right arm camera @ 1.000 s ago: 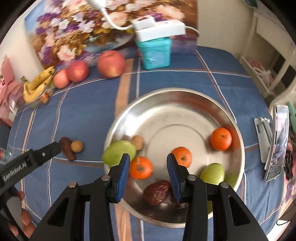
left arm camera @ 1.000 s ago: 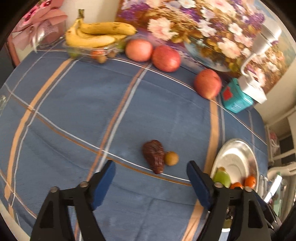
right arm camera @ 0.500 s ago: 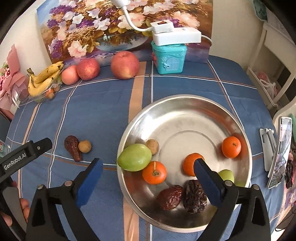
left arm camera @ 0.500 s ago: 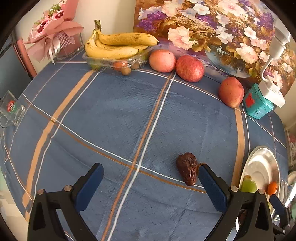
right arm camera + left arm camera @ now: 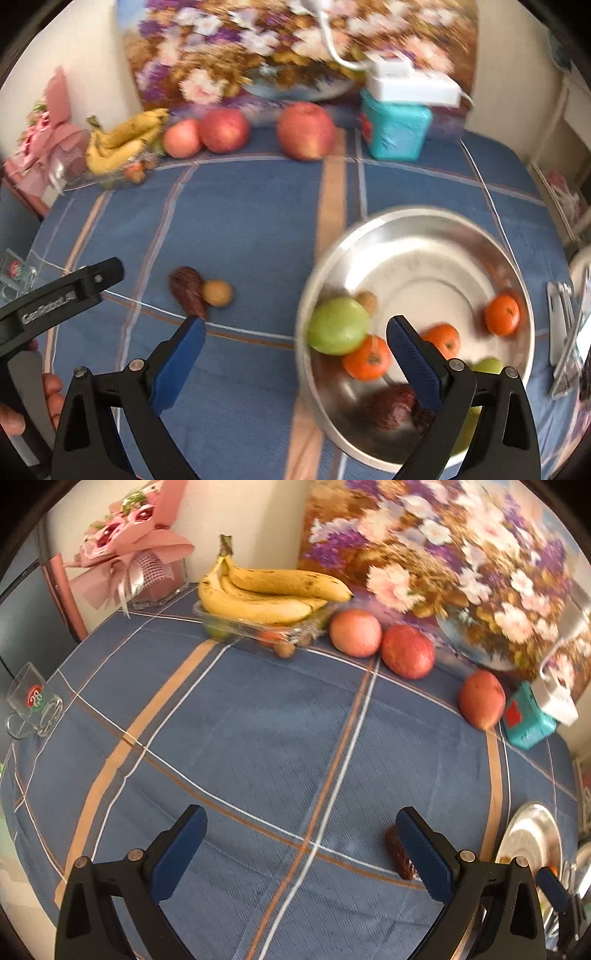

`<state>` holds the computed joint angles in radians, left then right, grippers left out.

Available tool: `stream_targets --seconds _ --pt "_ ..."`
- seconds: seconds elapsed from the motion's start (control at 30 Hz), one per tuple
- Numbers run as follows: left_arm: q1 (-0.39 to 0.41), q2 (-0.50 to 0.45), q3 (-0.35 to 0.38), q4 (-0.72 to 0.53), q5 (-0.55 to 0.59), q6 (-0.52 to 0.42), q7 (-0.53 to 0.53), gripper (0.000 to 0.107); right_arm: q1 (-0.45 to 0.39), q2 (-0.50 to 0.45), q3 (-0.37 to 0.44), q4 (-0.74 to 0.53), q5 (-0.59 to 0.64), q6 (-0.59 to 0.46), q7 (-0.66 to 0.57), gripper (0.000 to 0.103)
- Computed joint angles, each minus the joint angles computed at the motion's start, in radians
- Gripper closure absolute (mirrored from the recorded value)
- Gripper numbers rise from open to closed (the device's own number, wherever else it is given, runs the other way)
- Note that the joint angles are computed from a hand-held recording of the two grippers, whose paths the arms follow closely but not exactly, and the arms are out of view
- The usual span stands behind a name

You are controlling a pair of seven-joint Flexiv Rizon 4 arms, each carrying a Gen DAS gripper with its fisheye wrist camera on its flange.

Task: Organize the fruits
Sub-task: 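Grasp the last dried date with the left tool while the right tool grasps the small kiwi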

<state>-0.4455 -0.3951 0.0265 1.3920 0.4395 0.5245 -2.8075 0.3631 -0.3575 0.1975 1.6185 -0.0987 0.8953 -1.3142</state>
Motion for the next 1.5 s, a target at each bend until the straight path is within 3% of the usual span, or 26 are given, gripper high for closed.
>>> stream_targets --seconds 0.1,0.17,0.27,0.3,0.4,0.47,0.53,0.73,0.83,0.93,1.1,1.23,1.5 --pt "0.012 0.005 0.001 0.023 -0.016 0.033 -0.015 0.004 0.005 -0.007 0.012 -0.004 0.009 0.043 -0.017 0.005" --pt "0.050 0.012 -0.014 0.085 -0.078 0.162 -0.009 0.004 0.006 -0.014 0.019 -0.012 0.026 0.058 -0.020 0.005" --pt "0.074 -0.004 -0.028 0.120 -0.157 0.249 0.018 0.004 0.013 -0.025 0.023 -0.020 0.029 0.070 -0.030 0.005" --pt "0.074 -0.010 -0.028 0.123 -0.169 0.265 0.029 0.004 0.017 -0.031 0.023 -0.024 0.027 0.071 -0.031 0.009" --pt "0.087 -0.039 -0.041 0.140 -0.238 0.345 0.079 0.005 0.020 -0.053 0.032 -0.050 0.041 0.048 -0.043 0.034" --pt "0.104 -0.060 -0.060 0.166 -0.309 0.426 0.122 0.009 0.025 -0.066 0.033 -0.059 0.045 0.042 -0.051 0.035" --pt "0.117 -0.081 -0.078 0.183 -0.380 0.488 0.167 0.020 0.030 -0.079 0.032 -0.068 0.047 0.029 -0.050 0.040" --pt "0.102 -0.129 -0.077 0.172 -0.484 0.531 0.242 0.044 0.023 -0.126 0.043 -0.107 0.092 0.001 -0.055 0.053" --pt "0.095 -0.130 -0.066 0.179 -0.511 0.531 0.258 0.060 0.028 -0.139 0.040 -0.113 0.094 0.005 -0.052 0.056" --pt "0.110 -0.134 -0.091 0.200 -0.559 0.589 0.299 0.073 0.027 -0.154 0.045 -0.127 0.103 -0.010 -0.059 0.058" --pt "0.084 -0.126 -0.055 0.194 -0.558 0.563 0.292 0.074 0.023 -0.161 0.046 -0.133 0.124 -0.008 -0.050 0.065" --pt "0.034 -0.092 0.034 0.171 -0.450 0.465 0.183 0.074 -0.004 -0.170 0.074 -0.152 0.187 -0.031 -0.067 0.076" --pt "0.041 -0.020 0.043 0.173 -0.302 0.375 0.058 0.074 0.027 -0.144 0.031 -0.124 0.129 -0.024 -0.017 0.077"
